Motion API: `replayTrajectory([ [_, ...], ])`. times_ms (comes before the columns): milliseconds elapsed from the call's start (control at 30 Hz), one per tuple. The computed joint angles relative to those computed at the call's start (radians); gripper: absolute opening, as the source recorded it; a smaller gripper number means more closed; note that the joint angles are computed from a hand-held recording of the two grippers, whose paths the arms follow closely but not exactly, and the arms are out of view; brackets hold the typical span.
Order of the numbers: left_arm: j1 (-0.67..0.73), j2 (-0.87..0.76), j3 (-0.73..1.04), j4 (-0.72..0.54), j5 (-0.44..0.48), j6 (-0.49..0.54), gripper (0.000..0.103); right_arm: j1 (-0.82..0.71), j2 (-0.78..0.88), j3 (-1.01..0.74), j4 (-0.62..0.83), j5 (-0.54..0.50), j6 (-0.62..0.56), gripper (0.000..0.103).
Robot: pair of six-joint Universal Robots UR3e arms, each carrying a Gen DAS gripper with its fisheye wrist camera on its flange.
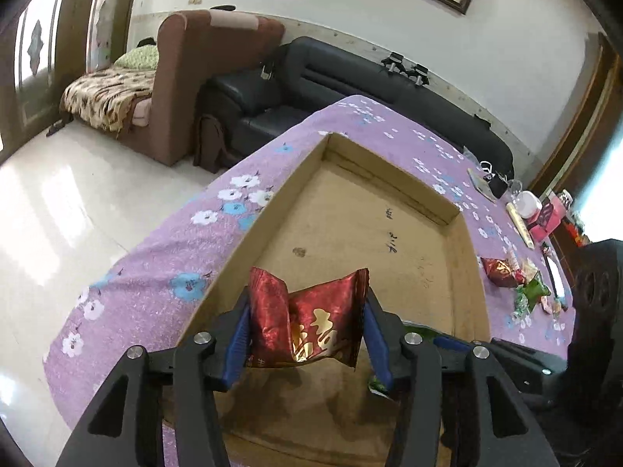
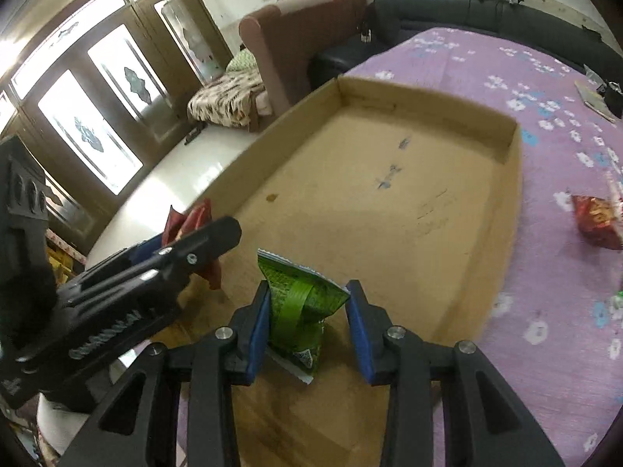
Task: Organize snacks
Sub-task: 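Carry both bags over the cardboard box and open both tools to drop them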
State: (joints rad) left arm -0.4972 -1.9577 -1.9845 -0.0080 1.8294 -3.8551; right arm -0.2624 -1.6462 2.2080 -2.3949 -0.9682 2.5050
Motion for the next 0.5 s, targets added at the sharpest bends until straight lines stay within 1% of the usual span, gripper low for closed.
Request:
replayTrajectory([
  [133, 0.007, 0.011, -0.028, 0.043, -0.019, -0.015, 0.063, 0.027, 0.007, 0.022, -0.067, -0.007, 0.018, 0.038],
  [267, 0.009, 0.034, -0.059, 0.076, -0.035, -0.042, 0.066, 0.019, -0.005, 0.031, -0.069, 0.001, 0.007, 0.038],
  [333, 0.007, 0.047, -0.073, 0.084, -0.04, -0.06, 0.068, -0.006, -0.036, 0.047, -0.051, 0.022, -0.014, 0.039],
  [433, -0.004, 0.061, -0.075, 0.071, -0.024, -0.082, 0.068, -0.043, -0.077, 0.065, -0.023, 0.046, -0.041, 0.043],
  [500, -0.02, 0.075, -0.082, 0.072, -0.002, -0.099, 0.068, -0.087, -0.124, 0.075, 0.034, 0.076, -0.074, 0.043],
])
